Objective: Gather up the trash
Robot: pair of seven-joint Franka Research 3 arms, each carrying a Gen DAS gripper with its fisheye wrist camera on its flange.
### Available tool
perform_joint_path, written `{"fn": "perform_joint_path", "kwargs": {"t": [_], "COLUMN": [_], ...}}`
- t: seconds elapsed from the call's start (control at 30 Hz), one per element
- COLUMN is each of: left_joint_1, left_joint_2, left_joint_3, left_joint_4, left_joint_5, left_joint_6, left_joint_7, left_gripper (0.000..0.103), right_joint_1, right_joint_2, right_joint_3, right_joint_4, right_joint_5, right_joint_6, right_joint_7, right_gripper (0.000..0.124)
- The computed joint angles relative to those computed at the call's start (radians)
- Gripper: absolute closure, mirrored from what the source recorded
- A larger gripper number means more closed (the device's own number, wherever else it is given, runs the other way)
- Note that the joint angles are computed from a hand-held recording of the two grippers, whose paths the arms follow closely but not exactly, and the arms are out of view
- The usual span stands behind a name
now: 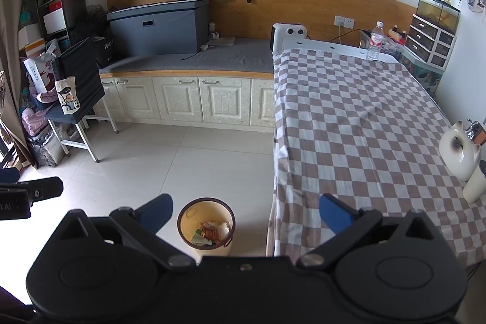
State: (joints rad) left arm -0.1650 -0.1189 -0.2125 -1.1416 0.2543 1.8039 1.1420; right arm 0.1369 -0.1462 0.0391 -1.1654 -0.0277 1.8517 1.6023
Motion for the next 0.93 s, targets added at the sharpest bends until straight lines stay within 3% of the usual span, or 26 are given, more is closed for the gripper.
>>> {"fn": "perform_joint_path", "kwargs": {"t": [0.93], "left_joint_1": [0.003], "left_joint_2": [-0.007], "left_joint_3": [0.002], "left_joint_4": [-0.010], "left_joint_5": [-0.006], "left_joint_6": [0.004], "left_joint_7": [0.004], "left_gripper": [0.000], "right_joint_1": [0.004], "right_joint_2": [0.001], "right_joint_3": [0.003], "right_joint_4": [0.002], "right_joint_5": [-0.006], "right_joint_6": [-0.003], "right_joint_7": [0.007], "right_gripper": [0.021]}}
